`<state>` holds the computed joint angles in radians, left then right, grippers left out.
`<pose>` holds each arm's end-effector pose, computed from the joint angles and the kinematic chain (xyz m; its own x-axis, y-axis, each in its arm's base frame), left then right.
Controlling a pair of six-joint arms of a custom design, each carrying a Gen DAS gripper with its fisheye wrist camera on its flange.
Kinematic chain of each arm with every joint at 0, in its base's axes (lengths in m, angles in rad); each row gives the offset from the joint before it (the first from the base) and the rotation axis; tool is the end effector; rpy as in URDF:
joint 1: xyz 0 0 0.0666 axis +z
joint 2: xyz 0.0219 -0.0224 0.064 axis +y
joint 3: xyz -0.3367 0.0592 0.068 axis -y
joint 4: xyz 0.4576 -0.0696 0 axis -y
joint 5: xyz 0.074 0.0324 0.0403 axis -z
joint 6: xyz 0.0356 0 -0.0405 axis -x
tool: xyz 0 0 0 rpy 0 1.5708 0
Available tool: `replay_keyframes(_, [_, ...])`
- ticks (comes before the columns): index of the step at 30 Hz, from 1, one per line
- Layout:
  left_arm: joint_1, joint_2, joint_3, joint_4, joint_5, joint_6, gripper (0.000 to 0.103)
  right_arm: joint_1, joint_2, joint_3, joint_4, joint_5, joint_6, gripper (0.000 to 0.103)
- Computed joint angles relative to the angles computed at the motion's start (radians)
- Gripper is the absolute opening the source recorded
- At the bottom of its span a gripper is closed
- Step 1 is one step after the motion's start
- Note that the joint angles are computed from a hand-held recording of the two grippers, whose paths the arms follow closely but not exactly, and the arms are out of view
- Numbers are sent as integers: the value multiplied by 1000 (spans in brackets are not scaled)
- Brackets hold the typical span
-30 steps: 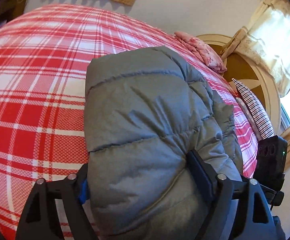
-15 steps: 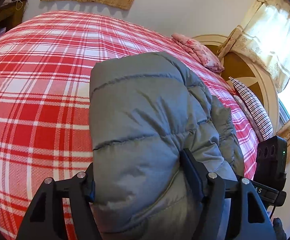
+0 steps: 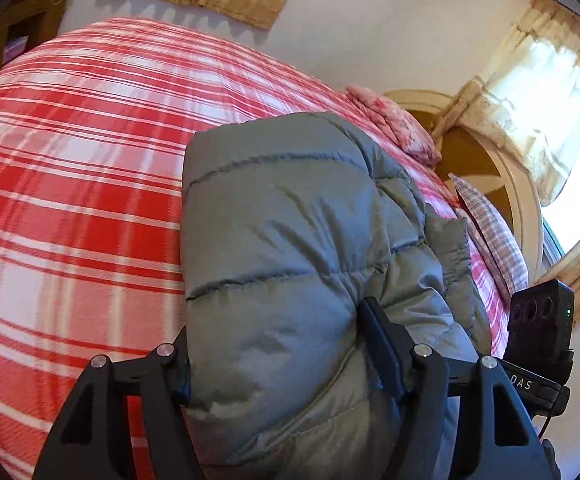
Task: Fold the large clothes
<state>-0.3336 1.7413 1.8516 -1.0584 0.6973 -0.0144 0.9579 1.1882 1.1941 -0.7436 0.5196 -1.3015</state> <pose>0.6158 -0.2380 0.4189 -0.7587 0.2746 -0.5907 0.6159 0.5978 -0.5132 0.2992 0.3940 0.4003 -0.5836 0.6247 -0.5188 0.2403 0.7431 0.6245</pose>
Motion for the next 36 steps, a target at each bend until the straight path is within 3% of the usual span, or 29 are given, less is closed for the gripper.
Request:
replay_keyframes(8, [129, 3, 30, 17, -18, 46, 68, -63, 203, 196, 128, -156, 190, 30])
replay_keyframes(16, [280, 38, 102, 40, -79, 85, 68, -108, 532, 571, 173, -341, 378, 30])
replay_keyframes(20, [341, 92, 194, 46, -115, 83, 68, -127, 705, 790, 174, -409, 441, 30])
replay_keyframes(26, [380, 247, 429, 7, -169, 28, 68, -141, 919, 1082, 136, -433, 518, 30])
replay_keyframes(31, [388, 407, 636, -42, -220, -31, 68, -139, 976, 1119, 155, -410, 509, 30])
replay_keyframes(36, [361, 525, 761, -106, -347, -149, 68, -139, 1125, 1310, -8, -379, 478, 30])
